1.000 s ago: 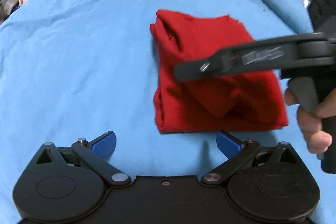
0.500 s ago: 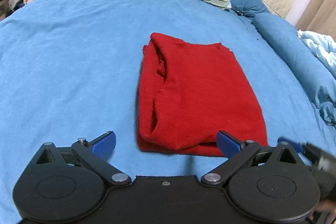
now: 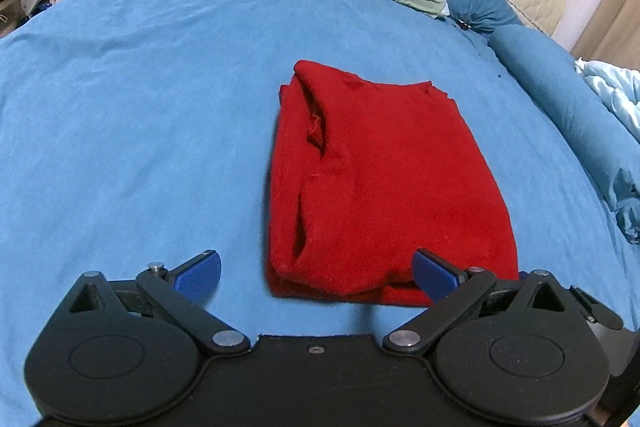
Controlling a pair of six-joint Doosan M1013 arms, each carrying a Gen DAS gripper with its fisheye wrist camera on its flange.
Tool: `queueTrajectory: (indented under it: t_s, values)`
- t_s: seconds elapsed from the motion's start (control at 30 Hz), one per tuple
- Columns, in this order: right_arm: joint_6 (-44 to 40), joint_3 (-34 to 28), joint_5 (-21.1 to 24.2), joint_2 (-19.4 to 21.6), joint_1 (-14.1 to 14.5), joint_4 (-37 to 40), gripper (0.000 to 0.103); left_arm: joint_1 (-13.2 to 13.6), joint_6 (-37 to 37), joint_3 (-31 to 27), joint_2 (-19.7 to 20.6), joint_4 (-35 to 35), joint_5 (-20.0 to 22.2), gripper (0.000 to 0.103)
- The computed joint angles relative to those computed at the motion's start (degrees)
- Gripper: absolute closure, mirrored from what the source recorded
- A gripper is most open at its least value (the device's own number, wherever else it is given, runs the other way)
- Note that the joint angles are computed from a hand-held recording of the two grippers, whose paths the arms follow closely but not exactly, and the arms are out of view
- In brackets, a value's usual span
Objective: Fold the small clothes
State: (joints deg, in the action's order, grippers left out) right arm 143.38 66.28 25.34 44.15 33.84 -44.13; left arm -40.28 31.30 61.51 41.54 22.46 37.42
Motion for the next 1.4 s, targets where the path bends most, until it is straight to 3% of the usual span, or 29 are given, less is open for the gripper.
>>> queueTrajectory:
  t_s: [0.2, 0.3, 0.53, 0.67, 0.73, 0.77, 0.8, 0.87, 1.03, 1.13, 1.2, 1.27, 1.33, 1.4]
  values:
    - [14.27, 1.39, -1.31, -0.37, 0.2, -10.13, 0.017, -0.05, -0.12, -0.61, 0.3, 0.21, 0.21, 0.0]
    - [7.84, 0.48, -1.38, 0.31, 0.35, -6.73, 0.017, -0.03, 0.12, -0.8, 0.42, -0.14, 0.17, 0.0]
    - [9.01, -1.39, 1.68, 1.6, 0.99, -10.27, 0.019, -0.17, 0.0, -1.29, 0.75, 0.61, 0.82, 0.0]
    - [20.53, -0.75, 8.47, 1.13, 1.8, -22.91, 0.023, -0.2, -0.76, -1.4, 0.91, 2.86, 2.0, 0.001]
    - [24.24, 1.6, 7.47, -0.29, 1.44, -27.7, 0.023, -0.29, 0.35, -2.08, 1.53, 4.27, 4.69, 0.006]
    - [22.02, 2.15, 7.21, -0.62, 1.22, -27.04, 0.023, -0.3, 1.78, -2.78, 2.13, 4.34, 6.75, 0.011]
    - [18.86, 2.4, 6.84, -0.74, 1.01, -25.21, 0.023, -0.21, 3.33, -3.06, 2.6, 3.76, 7.84, 0.012]
    - [12.66, 2.85, 5.89, -0.71, 0.59, -21.12, 0.023, -0.37, 3.02, -1.35, 2.28, 6.16, 6.0, 0.011]
    - [8.65, 3.03, 4.22, -0.86, -0.08, -16.6, 0.023, -0.56, 4.66, -2.44, 2.32, 5.53, 8.23, 0.013]
    - [0.16, 3.65, 0.71, -2.22, -1.17, -8.55, 0.022, -0.51, 5.14, -2.45, 1.44, 4.73, 7.64, 0.013]
    - [-8.15, 4.67, -3.26, -3.87, -2.41, 0.88, 0.021, -0.51, 3.92, -2.9, 1.07, 6.52, 6.56, 0.01]
    - [-16.85, 4.69, -6.8, -5.04, -3.76, 11.51, 0.008, -0.07, 3.18, -4.17, 1.35, 7.1, 4.56, 0.002]
    - [-25.47, 2.62, -7.09, -4.97, -4.75, 22.9, 0.0, 0.67, 4.3, -7.39, 3.0, 5.07, 4.34, 0.002]
    - [-35.32, -1.11, -5.17, -3.65, -5.9, 36.52, 0.0, 1.75, 7.37, -11.79, 5.61, 0.61, 5.22, 0.002]
